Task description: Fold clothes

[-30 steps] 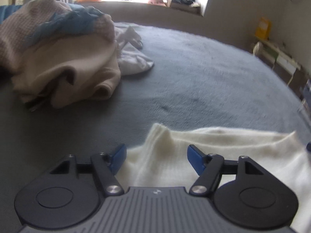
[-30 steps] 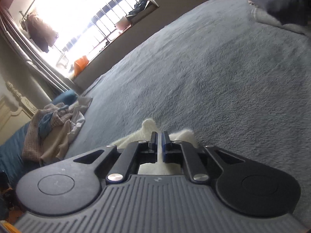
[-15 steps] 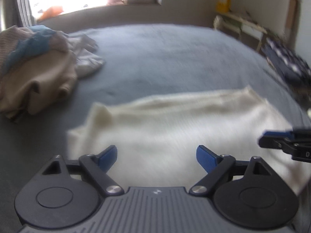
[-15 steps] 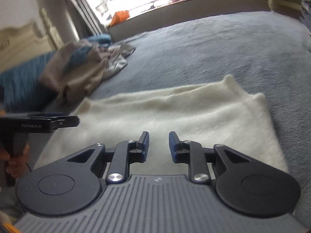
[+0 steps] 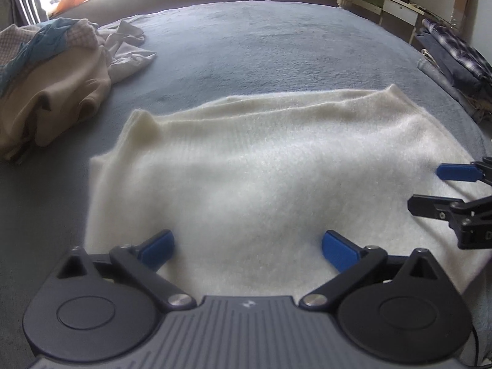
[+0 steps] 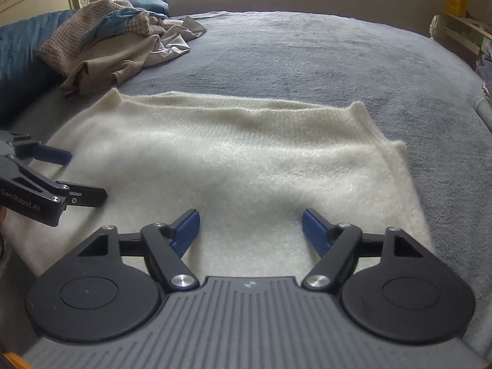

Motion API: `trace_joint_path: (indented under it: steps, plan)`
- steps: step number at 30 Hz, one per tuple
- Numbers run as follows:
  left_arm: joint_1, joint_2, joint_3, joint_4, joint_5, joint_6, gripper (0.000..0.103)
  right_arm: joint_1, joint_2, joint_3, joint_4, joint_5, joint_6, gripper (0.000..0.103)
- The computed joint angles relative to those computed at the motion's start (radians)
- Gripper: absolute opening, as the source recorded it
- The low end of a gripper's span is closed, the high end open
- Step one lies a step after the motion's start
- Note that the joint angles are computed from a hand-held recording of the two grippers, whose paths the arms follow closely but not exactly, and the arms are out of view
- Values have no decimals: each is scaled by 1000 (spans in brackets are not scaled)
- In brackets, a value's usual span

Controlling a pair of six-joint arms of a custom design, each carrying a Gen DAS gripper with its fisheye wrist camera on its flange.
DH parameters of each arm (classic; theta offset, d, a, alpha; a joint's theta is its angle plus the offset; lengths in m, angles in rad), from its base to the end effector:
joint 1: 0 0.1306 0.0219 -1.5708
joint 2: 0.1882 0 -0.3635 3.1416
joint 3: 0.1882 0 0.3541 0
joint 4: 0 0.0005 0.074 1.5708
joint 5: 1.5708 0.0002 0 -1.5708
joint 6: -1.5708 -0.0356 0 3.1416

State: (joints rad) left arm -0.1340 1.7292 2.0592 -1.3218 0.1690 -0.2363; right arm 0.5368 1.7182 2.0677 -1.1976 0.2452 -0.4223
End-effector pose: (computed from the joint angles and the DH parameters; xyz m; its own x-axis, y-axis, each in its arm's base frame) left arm 0.5342 -0.0786 0.4958 -0.7543 0.3346 -0.5649 0.4109 0.9116 -0.0088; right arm 0.4738 0.2713 0.5135 -0.7347 0.0255 -0.6779 -0.0625 0.9925 0.1050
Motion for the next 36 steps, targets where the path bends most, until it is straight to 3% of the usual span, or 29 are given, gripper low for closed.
trace_joint_path:
  steps: [11,29,36]
  plan:
    - [0,13,29,-32,-8,13,103,-3,15,25,-42,-20,-66,102]
    - [3,17,33,-42,-2,13,103,9,49,67,-94,19,-64,102]
    - [2,16,32,-43,-2,15,103,12,33,34,-62,28,-81,102]
